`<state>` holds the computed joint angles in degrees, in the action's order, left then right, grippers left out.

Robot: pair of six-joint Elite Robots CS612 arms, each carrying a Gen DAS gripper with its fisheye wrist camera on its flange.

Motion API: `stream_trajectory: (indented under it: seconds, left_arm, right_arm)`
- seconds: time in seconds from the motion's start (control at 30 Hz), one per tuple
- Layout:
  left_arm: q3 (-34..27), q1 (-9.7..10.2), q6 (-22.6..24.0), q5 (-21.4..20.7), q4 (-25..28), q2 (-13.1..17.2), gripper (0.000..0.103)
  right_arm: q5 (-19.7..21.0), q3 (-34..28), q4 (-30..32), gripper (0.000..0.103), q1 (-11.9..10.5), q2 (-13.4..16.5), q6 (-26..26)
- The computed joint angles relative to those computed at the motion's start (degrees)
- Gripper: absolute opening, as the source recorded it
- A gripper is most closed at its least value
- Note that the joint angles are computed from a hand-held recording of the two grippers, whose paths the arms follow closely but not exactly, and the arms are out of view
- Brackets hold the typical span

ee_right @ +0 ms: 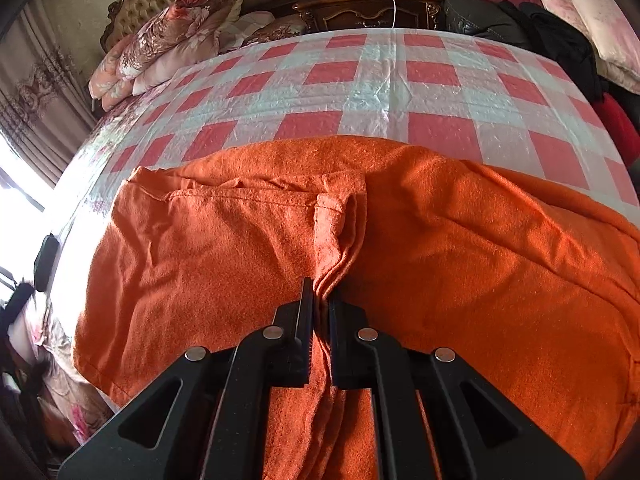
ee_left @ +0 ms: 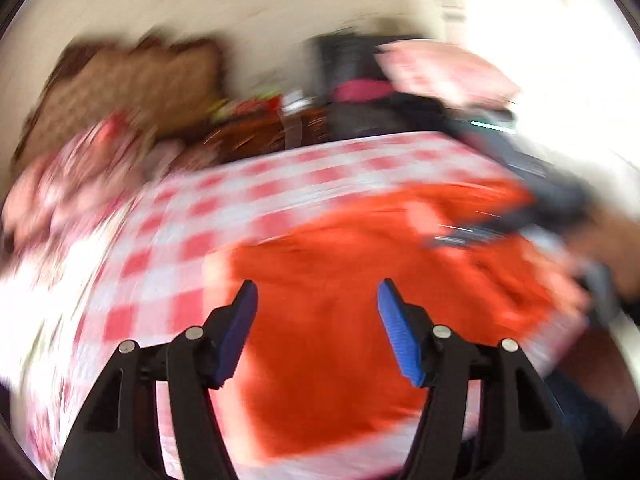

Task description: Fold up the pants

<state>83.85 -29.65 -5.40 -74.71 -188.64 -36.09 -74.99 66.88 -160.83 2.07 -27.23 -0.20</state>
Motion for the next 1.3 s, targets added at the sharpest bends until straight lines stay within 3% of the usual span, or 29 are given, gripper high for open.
stream_trajectory:
  seconds: [0.1,0.17,0.23,0.33,0.4,0.43,0.57,0.63,0.8,0.97,1.07,1.1,1.2,1.3]
  left_arm:
    - [-5.0,3.24,-5.4,-3.9,7.0,1.5,0.051]
    - [-8.7,5.45,-7.1,-11.0,10.4,2.9,0.029]
    - [-12.5,6.55,-5.3,-16.7,15.4,4.5,0.015]
    - [-17.4,7.2,-5.2,-19.9,23.1,6.9,0.014]
    - [-19.9,7.56,-6.2,-20.7,27.2,8.4,0.008]
    - [-20.3,7.44,-6.3,-20.0,27.1,8.8,0.002]
    - [-20.3,8.05,-8.1,-19.8,27.4,8.8,0.002]
    - [-20.1,7.97,-8.8,-16.8,26.4,8.7,0.002]
    - [-14.6,6.92,-10.5,-12.9,19.4,5.9,0.002]
    - [-7.2,5.12,-9.3,-17.1,16.8,2.3,0.002]
    - [-3.6,3.82,-10.3,-14.2,20.2,0.8,0.002]
    - [-2.2,3.66,-10.8,-13.7,18.3,0.6,0.002]
    - [-0.5,3.05,-10.3,-10.8,17.5,-0.2,0.002]
    - [0.1,2.71,-11.7,-9.5,16.6,-0.2,0.002]
  right_arm:
    - [-3.0,-0.2,0.2,0.006,0.7,-0.1,-0.9]
    - [-3.9,-0.3,0.4,0.006,0.9,0.0,-0.8]
    - [-5.0,-0.7,1.3,0.006,1.1,-0.1,-0.6]
    - [-5.8,-1.0,1.9,0.006,1.2,0.0,-0.5]
    - [-5.8,-1.0,2.1,0.006,1.2,0.0,-0.5]
    - [-5.8,-1.1,2.2,0.006,1.2,0.0,-0.5]
    - [-6.4,-1.1,2.4,0.007,1.4,0.0,-0.7]
    - [-6.7,-1.3,2.8,0.007,1.4,0.0,-0.8]
    - [-6.5,-1.2,2.5,0.007,1.4,0.0,-0.7]
    - [-7.9,-1.0,1.5,0.013,1.7,0.0,-1.2]
    - [-9.7,-0.7,0.4,0.024,1.8,0.1,-0.2]
    - [-11.4,-0.6,0.0,0.034,2.0,0.1,0.3]
    - [-14.6,-1.3,1.4,0.092,2.0,0.6,2.4]
    - [-13.6,-0.5,0.1,0.09,1.7,0.4,3.3]
